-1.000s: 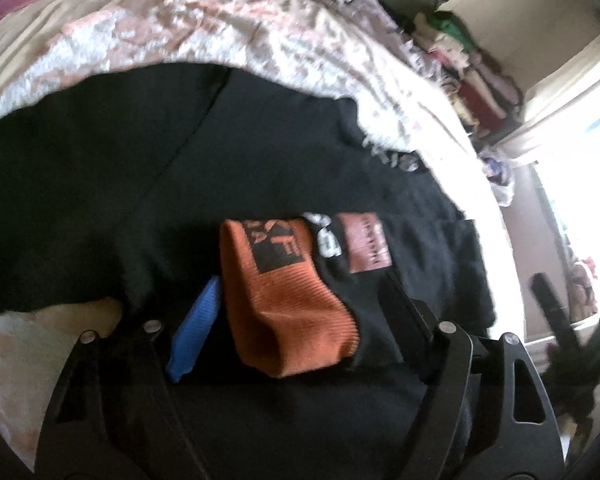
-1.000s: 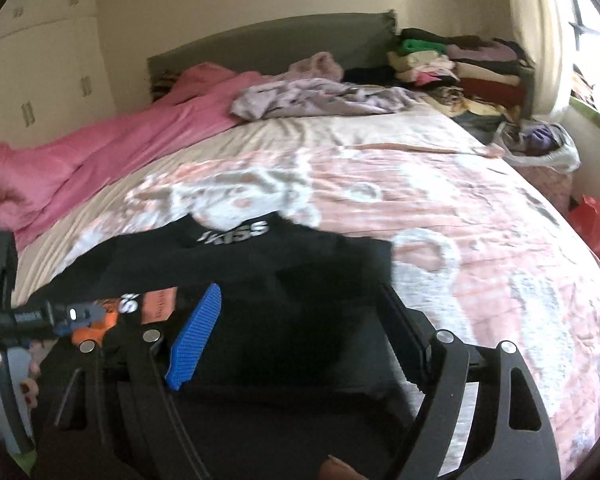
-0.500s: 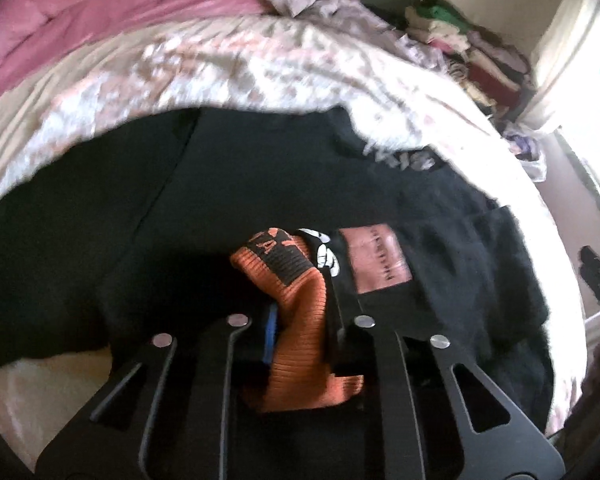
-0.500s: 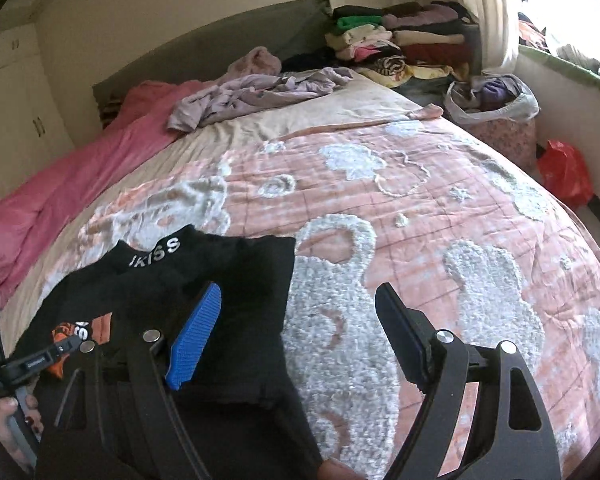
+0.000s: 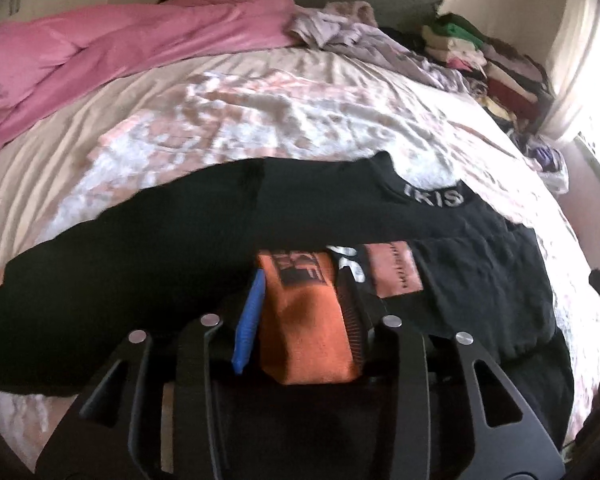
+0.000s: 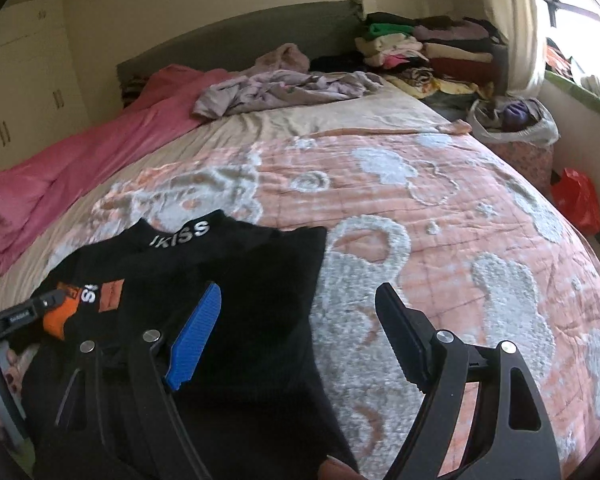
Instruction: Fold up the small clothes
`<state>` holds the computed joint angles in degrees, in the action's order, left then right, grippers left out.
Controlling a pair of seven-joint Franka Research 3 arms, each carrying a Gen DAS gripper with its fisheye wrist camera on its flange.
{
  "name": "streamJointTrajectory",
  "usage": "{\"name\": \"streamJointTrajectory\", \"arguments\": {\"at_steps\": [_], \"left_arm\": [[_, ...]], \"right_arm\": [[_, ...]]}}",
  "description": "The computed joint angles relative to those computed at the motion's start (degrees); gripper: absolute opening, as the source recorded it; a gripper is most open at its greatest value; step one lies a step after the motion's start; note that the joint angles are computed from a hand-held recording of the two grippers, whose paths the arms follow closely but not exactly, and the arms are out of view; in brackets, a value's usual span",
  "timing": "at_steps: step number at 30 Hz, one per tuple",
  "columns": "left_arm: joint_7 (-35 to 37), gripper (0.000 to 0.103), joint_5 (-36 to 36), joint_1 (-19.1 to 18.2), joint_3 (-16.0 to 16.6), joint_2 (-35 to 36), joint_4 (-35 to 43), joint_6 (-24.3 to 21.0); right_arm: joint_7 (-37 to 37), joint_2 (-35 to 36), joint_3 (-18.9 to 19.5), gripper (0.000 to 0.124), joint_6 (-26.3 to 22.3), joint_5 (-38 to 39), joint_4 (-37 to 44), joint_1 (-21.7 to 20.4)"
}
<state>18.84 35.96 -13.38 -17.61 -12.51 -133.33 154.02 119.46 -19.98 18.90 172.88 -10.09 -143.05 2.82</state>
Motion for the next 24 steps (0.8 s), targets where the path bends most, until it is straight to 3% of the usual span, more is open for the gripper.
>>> {"name": "streamJointTrajectory", "arguments": {"at_steps": [6,9,14,16,19,24], "left_arm": [[1.1,0.030,-1.0,-0.3,0.3,-2.5,-1.1,1.8],[7.0,0.035,-5.8,-2.5,1.1,0.1,0.5,3.3],[15.1,0.049,-12.4,-4.8,1.5,5.6,3.2,1.9],[14.5,0.049,-12.3,-4.5,1.4,6.7,3.2,0.6],[12.8,0.049,-10.6,-4.0,1.4,6.5,1.3,3.2],[11.8,0.051,-8.7,-4.0,1.1,6.4,1.5,2.6]], "right_arm": [[-3.9,2.0,-0.8,0.079,-0.6,0.1,1.5,4.1],[-7.4,3.4,-2.7,0.079,-1.3,1.9,2.2,7.8],[-9.7,5.2,-3.0,0.079,-2.4,1.7,3.3,9.9],[-10.3,6.1,-3.4,0.079,-3.2,1.8,3.8,10.7],[-11.4,7.6,-4.8,0.079,-4.4,2.9,4.6,12.2],[-12.2,11.3,-7.1,0.079,-8.9,5.2,7.0,14.1]]}}
